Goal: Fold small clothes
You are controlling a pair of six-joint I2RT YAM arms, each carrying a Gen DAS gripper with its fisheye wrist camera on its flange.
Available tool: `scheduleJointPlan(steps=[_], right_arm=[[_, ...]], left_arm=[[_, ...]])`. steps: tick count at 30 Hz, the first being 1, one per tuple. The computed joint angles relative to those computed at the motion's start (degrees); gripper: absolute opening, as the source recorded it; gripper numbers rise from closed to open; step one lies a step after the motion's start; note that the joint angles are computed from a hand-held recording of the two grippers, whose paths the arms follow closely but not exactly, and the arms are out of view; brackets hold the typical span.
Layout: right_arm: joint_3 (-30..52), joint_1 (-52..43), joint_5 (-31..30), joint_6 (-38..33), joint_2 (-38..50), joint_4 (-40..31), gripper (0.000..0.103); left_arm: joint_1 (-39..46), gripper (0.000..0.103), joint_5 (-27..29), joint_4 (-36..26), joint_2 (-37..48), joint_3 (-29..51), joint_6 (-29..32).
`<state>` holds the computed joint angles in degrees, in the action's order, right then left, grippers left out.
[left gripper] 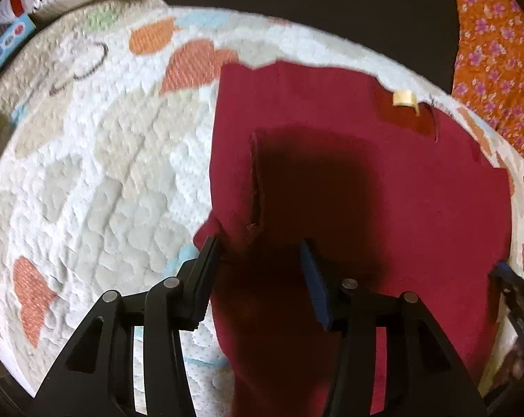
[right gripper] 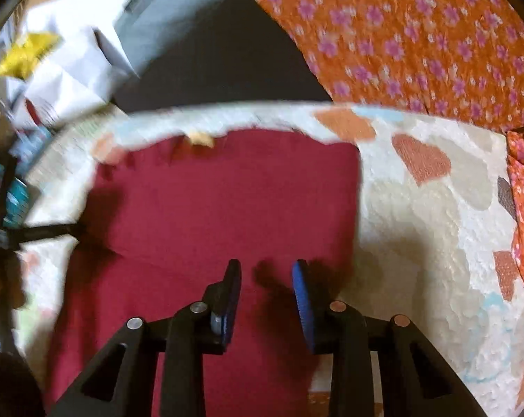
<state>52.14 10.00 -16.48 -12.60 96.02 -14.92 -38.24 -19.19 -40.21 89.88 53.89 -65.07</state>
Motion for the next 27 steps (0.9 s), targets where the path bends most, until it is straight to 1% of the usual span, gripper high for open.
scheduleJointPlan(steps=[1,2,4,6,8,10,11,12,16,20,22,27], right_arm=[[0.5,-0.4,-0.8,0.5,1.9,0.5,0.030],[-0.7,-1.0,-1.9,1.8,0.8,2.2,0.029],[-0.1,-1.7,-3.1,3.2,-1.2,-1.4,0.029],[-1.3,-3.6,-7.0,2.4,-4.6,-4.6,0.029],[-3.8,-5.5,-8.6,0.5,-9.1,-7.5,0.029],[-7.1,-9.0,-12.4,-2.6,-13.7,-11.0,0.032],[-8.7,-10.8,-13.8,-4.6,-15.8,-13.2,0.034],[-10.3,-12.3,-14.5,-6.3,-17.5,-14.9,0.035],[-14.7,-17.3,-15.1,-10.7,-21.0,-17.9,0.035],[-17.3,-21.3,-16.3,-13.9,-20.1,-19.5,0.035],[-18.5,-22.0,-16.1,-14.5,-20.1,-18.9,0.035],[-18.5,-19.9,-15.5,-9.9,-18.0,-13.3,0.035]], left_arm=[[0.3,0.049,0.7,0.8,-0.3,-1.0,-0.1],[-0.1,0.049,1.0,1.2,-1.3,-2.0,-0.9],[-0.4,0.049,2.0,0.9,-3.5,-3.3,-1.7],[-2.3,0.049,1.9,-1.1,-6.2,-4.4,-4.0],[-4.8,0.049,2.1,-2.0,-9.9,-6.2,-6.6],[-8.3,0.049,1.8,-2.3,-13.4,-8.3,-10.0],[-10.9,0.053,1.4,-3.2,-14.6,-9.1,-12.6],[-13.2,0.057,1.0,-3.8,-15.3,-9.7,-14.7],[-21.8,0.058,-0.8,-6.2,-15.4,-10.6,-23.1],[-27.2,0.058,-0.5,-7.5,-13.8,-11.4,-29.1],[-28.8,0.058,-0.3,-8.0,-13.1,-11.5,-31.2],[-29.4,0.058,-0.6,-7.8,-11.5,-11.1,-32.0]])
